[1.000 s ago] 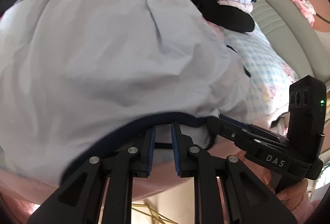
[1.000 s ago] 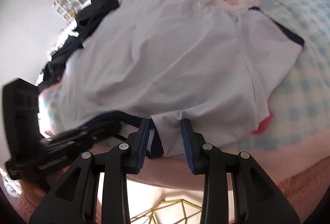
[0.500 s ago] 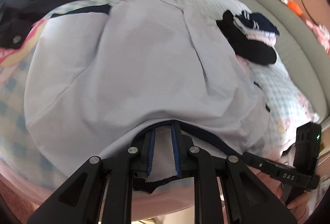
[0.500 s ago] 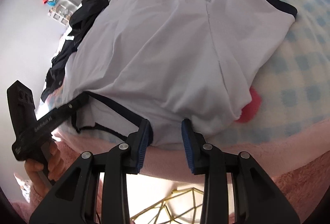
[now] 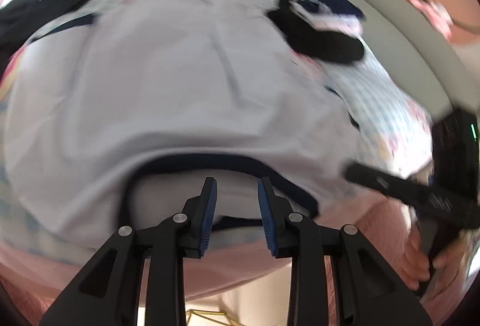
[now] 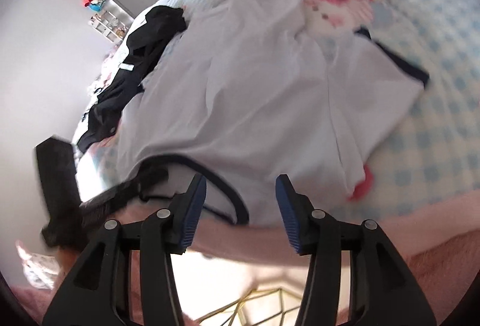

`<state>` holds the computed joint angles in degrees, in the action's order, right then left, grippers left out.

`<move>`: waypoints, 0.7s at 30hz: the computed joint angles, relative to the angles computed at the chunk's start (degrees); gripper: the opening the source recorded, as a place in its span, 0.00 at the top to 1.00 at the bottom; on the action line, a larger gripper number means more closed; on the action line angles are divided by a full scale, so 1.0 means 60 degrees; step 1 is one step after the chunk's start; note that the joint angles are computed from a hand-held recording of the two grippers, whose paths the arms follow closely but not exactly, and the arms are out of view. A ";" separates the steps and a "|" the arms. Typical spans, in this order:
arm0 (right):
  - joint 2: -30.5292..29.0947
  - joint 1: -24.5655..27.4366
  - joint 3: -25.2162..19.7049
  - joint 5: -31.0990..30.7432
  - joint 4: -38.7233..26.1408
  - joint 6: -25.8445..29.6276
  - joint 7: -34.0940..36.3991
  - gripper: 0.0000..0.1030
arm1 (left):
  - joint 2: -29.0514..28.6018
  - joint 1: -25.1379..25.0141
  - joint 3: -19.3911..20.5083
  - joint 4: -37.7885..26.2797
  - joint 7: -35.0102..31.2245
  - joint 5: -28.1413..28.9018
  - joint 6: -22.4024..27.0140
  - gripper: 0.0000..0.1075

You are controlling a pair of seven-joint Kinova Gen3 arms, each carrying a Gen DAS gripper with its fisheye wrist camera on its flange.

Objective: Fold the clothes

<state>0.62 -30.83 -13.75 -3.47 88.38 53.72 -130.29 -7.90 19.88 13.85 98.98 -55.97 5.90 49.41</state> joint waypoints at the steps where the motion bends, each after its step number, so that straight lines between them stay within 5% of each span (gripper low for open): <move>1: 0.0169 -0.0231 0.0091 0.0388 -0.0144 0.0217 -0.0340 0.52 | 0.0209 -0.0070 0.0308 -0.0181 0.0024 -0.0245 0.0124 0.72; 4: 0.0549 -0.0282 -0.0020 0.0832 -0.0242 0.0580 -0.0997 0.52 | 0.0777 0.0025 0.0935 -0.0735 0.0797 -0.1407 0.0896 0.72; 7: 0.0656 -0.0608 -0.0037 0.1455 -0.0147 0.0736 -0.1578 0.52 | 0.1064 0.0643 0.0460 -0.0936 0.1080 -0.1805 0.1589 0.72; 14: 0.0547 -0.0752 0.0092 0.1863 0.0063 0.0651 -0.1909 0.53 | 0.0668 0.0300 -0.0165 -0.0558 -0.0066 -0.0478 0.1963 0.72; 18: 0.0016 -0.0373 0.0125 0.1248 0.0462 0.0062 -0.1937 0.53 | -0.0047 0.0843 -0.1244 0.0313 -0.1121 0.0991 0.0873 0.61; 21: -0.0026 -0.0475 -0.0155 0.1607 0.0393 0.0269 -0.2122 0.53 | -0.0073 0.0102 -0.0469 0.0387 -0.1181 0.1015 0.0586 0.61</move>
